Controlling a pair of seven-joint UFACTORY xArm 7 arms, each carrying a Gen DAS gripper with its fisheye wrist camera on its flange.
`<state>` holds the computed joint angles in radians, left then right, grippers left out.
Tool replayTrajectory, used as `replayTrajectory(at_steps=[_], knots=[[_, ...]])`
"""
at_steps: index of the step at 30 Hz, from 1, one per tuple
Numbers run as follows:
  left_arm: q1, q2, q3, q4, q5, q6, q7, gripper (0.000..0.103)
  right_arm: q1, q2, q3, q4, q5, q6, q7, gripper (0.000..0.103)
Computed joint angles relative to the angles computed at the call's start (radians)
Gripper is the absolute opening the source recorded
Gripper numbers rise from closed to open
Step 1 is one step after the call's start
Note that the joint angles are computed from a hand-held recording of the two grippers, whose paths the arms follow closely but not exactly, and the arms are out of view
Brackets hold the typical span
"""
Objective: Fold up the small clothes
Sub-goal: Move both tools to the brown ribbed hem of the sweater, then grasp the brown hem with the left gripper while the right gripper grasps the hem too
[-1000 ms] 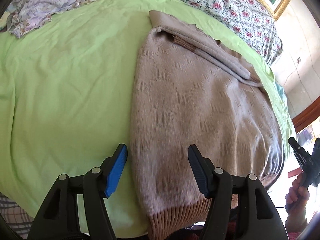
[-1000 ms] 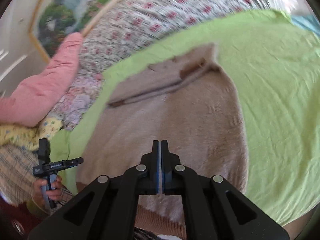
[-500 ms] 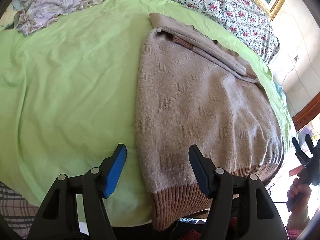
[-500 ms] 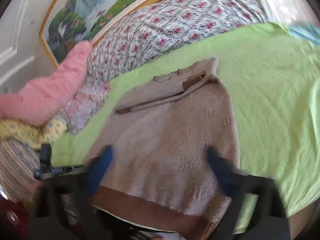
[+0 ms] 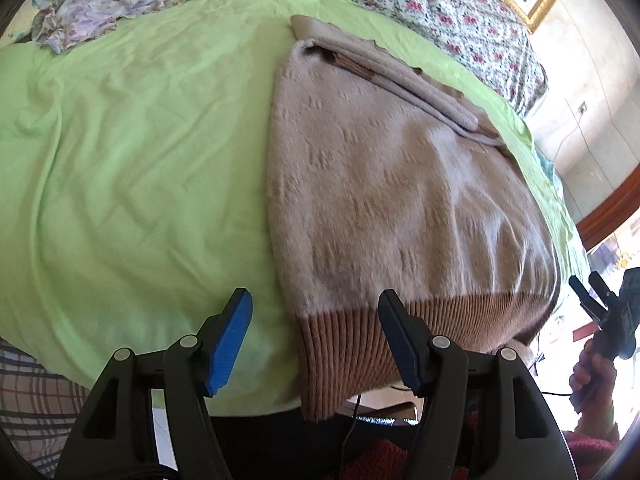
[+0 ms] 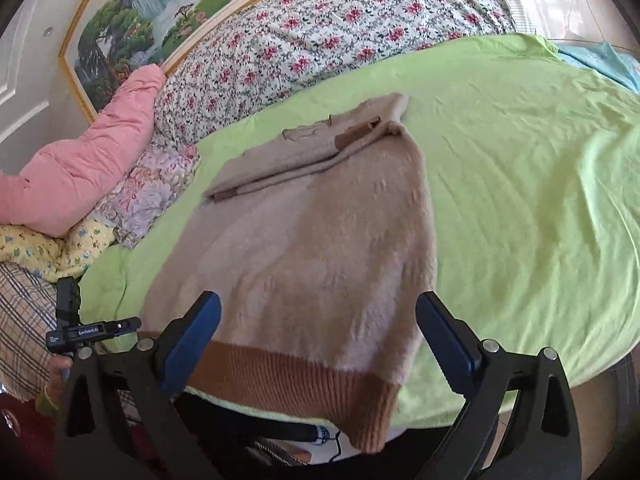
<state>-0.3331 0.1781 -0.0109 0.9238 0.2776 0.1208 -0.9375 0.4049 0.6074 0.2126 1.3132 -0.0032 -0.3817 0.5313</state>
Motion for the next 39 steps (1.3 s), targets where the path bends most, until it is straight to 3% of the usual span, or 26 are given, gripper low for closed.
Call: replayTrajectory(at_steps=[4, 6, 8, 9, 12, 16, 18, 22, 26, 27, 30, 32, 33, 37, 39], knots=[[0.030, 0.009, -0.042, -0.017, -0.075, -0.041, 0.054, 0.066, -0.069, -0.003, 0.063, -0.041, -0.064, -0.010, 0.025, 0.090], [0.092, 0.019, -0.120, -0.026, -0.185, -0.086, 0.144, 0.065, -0.086, -0.001, 0.075, -0.052, -0.080, -0.005, 0.040, 0.085], [0.192, 0.037, -0.243, -0.023, -0.307, -0.121, 0.259, 0.065, -0.133, 0.015, 0.116, -0.053, -0.126, -0.001, 0.063, 0.081], [0.208, 0.047, -0.268, -0.017, -0.345, -0.128, 0.298, 0.065, -0.173, 0.029, 0.154, -0.050, -0.162, 0.015, 0.080, 0.081], [0.159, 0.054, -0.222, -0.011, -0.349, -0.132, 0.316, 0.065, -0.244, 0.065, 0.224, -0.042, -0.230, 0.033, 0.105, 0.080], [0.222, 0.058, -0.298, -0.026, -0.423, -0.169, 0.411, 0.064, -0.261, 0.077, 0.236, -0.044, -0.268, 0.039, 0.109, 0.069], [0.267, 0.064, -0.348, -0.028, -0.457, -0.182, 0.445, 0.063, -0.302, 0.100, 0.277, -0.037, -0.304, 0.049, 0.113, 0.062], [0.367, 0.078, -0.459, -0.033, -0.494, -0.197, 0.512, 0.053, -0.384, 0.155, 0.366, -0.024, -0.370, 0.060, 0.114, 0.047], [0.438, 0.092, -0.535, -0.038, -0.503, -0.206, 0.558, 0.050, -0.453, 0.235, 0.467, 0.009, -0.434, 0.100, 0.093, 0.035], [0.440, 0.093, -0.535, -0.038, -0.502, -0.203, 0.562, 0.046, -0.454, 0.249, 0.476, 0.020, -0.433, 0.111, 0.080, 0.034], [0.439, 0.090, -0.526, -0.041, -0.503, -0.195, 0.573, 0.019, -0.456, 0.277, 0.495, 0.036, -0.415, 0.113, 0.047, 0.018], [0.540, 0.103, -0.627, -0.049, -0.528, -0.202, 0.612, 0.011, -0.466, 0.285, 0.512, 0.037, -0.413, 0.114, 0.026, 0.010], [0.568, 0.102, -0.658, -0.057, -0.533, -0.211, 0.620, 0.008, -0.476, 0.286, 0.523, 0.033, -0.417, 0.116, 0.013, 0.010], [0.546, 0.072, -0.639, -0.080, -0.511, -0.235, 0.598, 0.007, -0.548, 0.311, 0.604, 0.009, -0.459, 0.088, -0.027, 0.008], [0.586, 0.071, -0.678, -0.079, -0.495, -0.241, 0.584, 0.006, -0.587, 0.336, 0.647, 0.005, -0.500, 0.053, -0.030, 0.008]])
